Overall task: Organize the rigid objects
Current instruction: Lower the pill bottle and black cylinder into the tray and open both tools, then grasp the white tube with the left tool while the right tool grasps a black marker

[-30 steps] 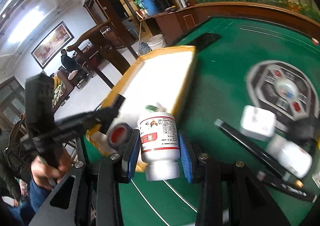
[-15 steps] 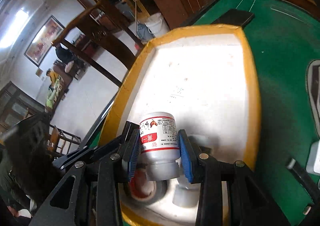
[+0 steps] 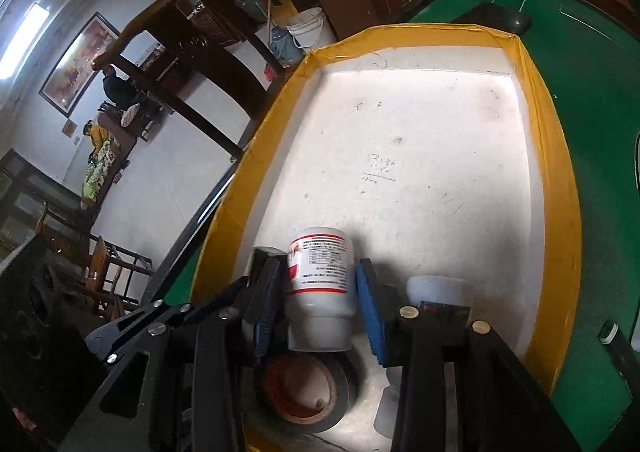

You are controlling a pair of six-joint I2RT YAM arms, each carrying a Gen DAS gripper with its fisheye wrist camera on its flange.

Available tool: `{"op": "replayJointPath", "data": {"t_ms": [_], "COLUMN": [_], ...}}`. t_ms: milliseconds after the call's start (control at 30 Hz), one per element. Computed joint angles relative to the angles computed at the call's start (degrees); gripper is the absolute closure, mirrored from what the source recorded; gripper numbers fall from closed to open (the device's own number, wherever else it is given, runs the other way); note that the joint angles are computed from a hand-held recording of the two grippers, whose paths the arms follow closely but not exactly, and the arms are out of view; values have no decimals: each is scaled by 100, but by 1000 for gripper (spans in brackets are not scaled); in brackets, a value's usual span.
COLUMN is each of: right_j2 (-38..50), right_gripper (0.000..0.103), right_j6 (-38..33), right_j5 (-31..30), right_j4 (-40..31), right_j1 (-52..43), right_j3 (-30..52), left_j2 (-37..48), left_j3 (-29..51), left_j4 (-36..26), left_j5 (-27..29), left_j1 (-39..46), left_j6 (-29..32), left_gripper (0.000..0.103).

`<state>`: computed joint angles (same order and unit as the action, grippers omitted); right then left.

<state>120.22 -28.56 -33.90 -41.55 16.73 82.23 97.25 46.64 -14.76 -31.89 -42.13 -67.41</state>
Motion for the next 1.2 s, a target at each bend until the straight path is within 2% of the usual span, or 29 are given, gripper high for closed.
{"op": "replayJointPath", "data": {"t_ms": [133,267,400,600,767,833,867,900,1000,1133,1200], "right_j2": [-76,-87,-195,1,582,876,1030,1186,1795,2517,2460], "right_gripper": [64,64,64,64,64,64,64,64,64,64,64], "right_j6": [-99,-335,-690,-1983,-2858,-3055,-3121,-3132,-2986,-2872,-2752], "right_j5": [-124,-407,-736,-1131,-1233,-1219,-1203,-1182,-1125,-1053,-1021], "right_j4": [-76,-388,-755,-1771,-2598,-2748,-2804,-2787,-2914,-3329,-3079], "right_j1": [-133,-432,-882,-2016,-3028,-3426,-3590,-3746,-4174,-4423,-4391], "right_j3": [10,123,202,645,1551,1991,2214,2416,3258,4323,4218], "left_j2": [-114,-68,-156,-82,392,693,857,1048,1857,3068,3446], "left_j3": [-68,139,257,831,1641,2032,2231,2448,3382,4919,5403], "left_j4": [155,-180,-406,-925,-946,-861,-805,-735,-678,-1294,-1586], "left_j5": [62,-137,-339,-773,-769,-620,-540,-423,98,699,776], "left_j1": [-39,-202,-431,-959,-1336,-1458,-1512,-1553,-1660,-1638,-1647], "left_j6": [1,-191,-348,-281,347,736,934,1145,1836,2367,2401], "left_gripper": [63,52,52,52,52,44,36,32,32,32,32]}}
